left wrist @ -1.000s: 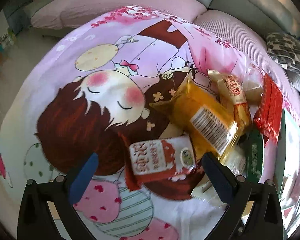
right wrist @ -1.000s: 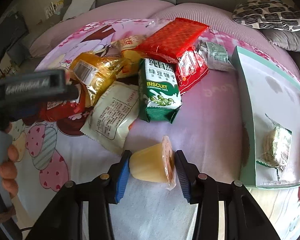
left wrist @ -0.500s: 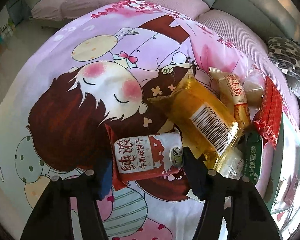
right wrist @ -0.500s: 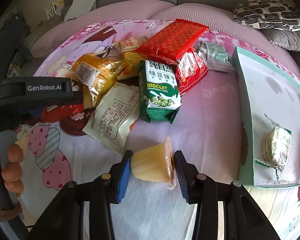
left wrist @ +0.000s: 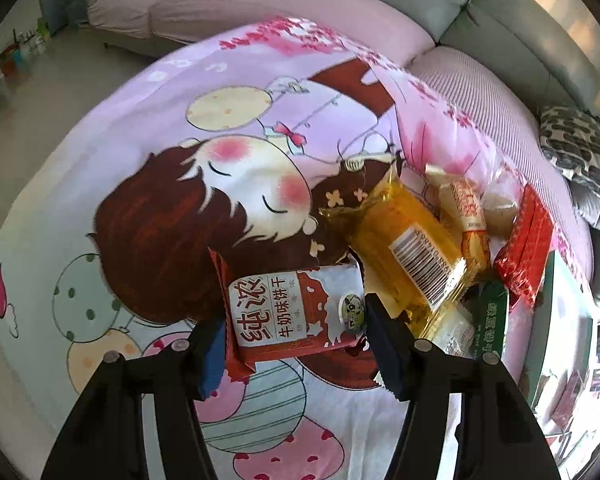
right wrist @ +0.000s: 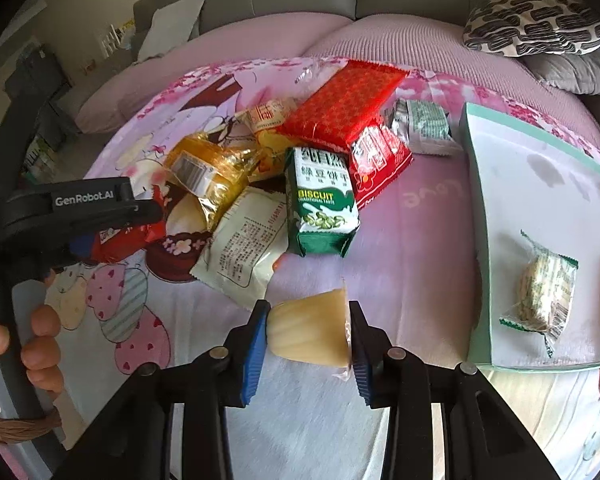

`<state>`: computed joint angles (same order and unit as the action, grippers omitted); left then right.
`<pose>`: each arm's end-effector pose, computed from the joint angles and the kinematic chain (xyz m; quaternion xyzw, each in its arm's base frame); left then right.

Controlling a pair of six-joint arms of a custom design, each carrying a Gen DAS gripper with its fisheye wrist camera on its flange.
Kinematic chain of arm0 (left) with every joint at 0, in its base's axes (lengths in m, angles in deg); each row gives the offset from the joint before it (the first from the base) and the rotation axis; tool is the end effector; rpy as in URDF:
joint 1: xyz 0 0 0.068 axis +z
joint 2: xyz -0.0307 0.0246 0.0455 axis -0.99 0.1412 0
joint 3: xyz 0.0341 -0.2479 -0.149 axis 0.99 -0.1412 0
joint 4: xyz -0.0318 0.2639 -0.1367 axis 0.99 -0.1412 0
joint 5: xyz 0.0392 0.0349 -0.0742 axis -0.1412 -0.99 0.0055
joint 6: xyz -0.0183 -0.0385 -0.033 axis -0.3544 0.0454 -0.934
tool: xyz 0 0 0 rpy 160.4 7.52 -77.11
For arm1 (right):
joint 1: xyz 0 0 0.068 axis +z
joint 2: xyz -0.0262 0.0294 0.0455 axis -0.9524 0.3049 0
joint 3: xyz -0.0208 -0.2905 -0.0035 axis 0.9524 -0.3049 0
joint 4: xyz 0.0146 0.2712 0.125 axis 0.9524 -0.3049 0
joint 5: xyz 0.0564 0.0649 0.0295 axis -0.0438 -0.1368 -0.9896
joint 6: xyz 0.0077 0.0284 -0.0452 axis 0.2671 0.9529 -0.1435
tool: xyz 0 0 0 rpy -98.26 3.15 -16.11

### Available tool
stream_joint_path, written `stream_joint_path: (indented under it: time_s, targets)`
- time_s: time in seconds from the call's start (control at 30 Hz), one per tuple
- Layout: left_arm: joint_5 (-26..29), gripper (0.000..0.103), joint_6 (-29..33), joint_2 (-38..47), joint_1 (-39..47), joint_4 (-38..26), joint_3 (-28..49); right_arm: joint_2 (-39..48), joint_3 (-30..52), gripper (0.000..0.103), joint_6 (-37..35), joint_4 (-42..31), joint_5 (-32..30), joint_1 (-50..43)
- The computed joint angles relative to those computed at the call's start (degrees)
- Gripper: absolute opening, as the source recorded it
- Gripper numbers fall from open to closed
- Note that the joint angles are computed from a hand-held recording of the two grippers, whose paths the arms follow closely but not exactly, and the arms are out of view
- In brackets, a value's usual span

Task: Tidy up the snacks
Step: 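Grasp the yellow jelly cup with the right tool while the left tool grasps the red-white milk biscuit pack, then carry both snacks into the tray and open both tools to release them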

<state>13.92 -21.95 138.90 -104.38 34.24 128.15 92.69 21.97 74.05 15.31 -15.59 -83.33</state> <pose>0.3464 -0.1388 0.1013 -0.1971 0.9578 -0.0603 0.2003 0.2792 -0.0436 0.0930 -0.0516 0.9614 0.0991 0.2514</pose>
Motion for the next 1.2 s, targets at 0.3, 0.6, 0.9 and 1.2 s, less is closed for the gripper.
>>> stream_joint_path:
  time_s: [0.3,0.6,0.9,1.2]
  targets:
    - [-4.1,0.064,-0.9,-3.1,-0.5,-0.1,-1.4,-2.0,0.3,0.040,0.1,-1.2,-2.0,-1.8]
    - [-7.4,0.064,0.5,-4.0,-4.7,-0.2,1.1,-2.8,2.4,0.040,-0.2,-2.3,-4.5,-7.6]
    - [-7.9,0.064,8.5,0.1,-14.1,0.6,11.1,1.2,10.0,0.040,3.4,-2.4,-5.8,-21.4]
    - [-7.3,0.064,15.8,10.9,-22.0,-1.4,25.4,8.6,18.5,0.040,7.1,-2.2,-4.6,-31.2]
